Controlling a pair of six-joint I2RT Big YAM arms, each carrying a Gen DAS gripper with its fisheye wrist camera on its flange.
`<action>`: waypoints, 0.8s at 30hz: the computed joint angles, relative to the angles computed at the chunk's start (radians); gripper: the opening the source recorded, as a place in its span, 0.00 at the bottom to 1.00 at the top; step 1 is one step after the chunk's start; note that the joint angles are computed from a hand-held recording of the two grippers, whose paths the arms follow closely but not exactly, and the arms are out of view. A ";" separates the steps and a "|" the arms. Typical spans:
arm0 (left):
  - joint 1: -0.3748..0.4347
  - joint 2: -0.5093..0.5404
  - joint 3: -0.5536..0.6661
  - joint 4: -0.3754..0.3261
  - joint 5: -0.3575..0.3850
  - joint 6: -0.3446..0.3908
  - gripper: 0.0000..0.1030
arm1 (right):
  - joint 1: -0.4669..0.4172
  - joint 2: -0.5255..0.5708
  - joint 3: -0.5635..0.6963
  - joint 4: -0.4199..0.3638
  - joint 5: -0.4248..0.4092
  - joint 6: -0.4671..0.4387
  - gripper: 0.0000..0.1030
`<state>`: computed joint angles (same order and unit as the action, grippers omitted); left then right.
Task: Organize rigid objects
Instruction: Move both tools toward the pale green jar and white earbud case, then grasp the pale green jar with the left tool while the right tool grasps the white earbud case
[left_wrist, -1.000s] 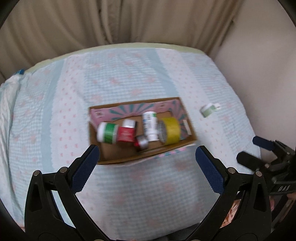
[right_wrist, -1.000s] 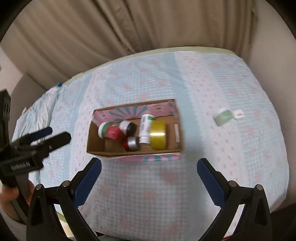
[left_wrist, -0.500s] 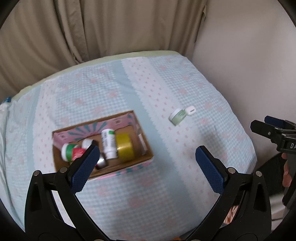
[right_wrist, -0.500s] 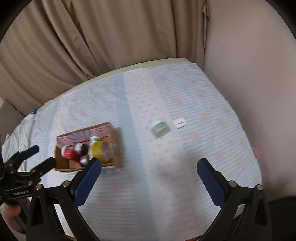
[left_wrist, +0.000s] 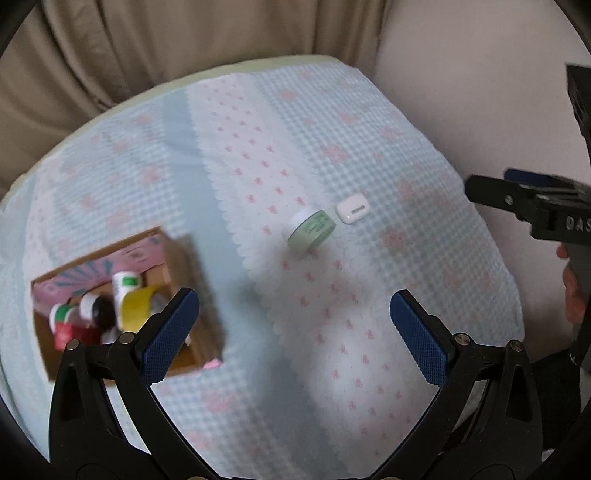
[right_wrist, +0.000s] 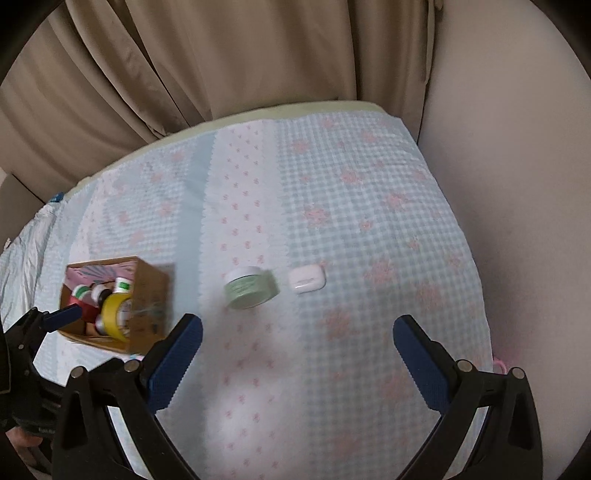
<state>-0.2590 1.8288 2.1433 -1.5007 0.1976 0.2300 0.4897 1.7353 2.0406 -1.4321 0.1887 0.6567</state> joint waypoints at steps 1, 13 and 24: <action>-0.010 0.021 0.009 0.003 -0.010 0.012 1.00 | -0.014 0.006 -0.017 0.020 -0.011 -0.015 1.00; -0.055 0.254 0.101 0.034 -0.052 0.182 0.95 | -0.075 0.123 -0.132 0.197 -0.068 -0.128 0.95; -0.074 0.418 0.236 -0.005 0.008 0.262 0.72 | -0.078 0.220 -0.160 0.314 -0.048 -0.161 0.83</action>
<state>-0.3326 2.2472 2.3788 -1.5058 0.2051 0.4922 0.4121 1.9552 1.8803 -1.1183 0.1408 0.4961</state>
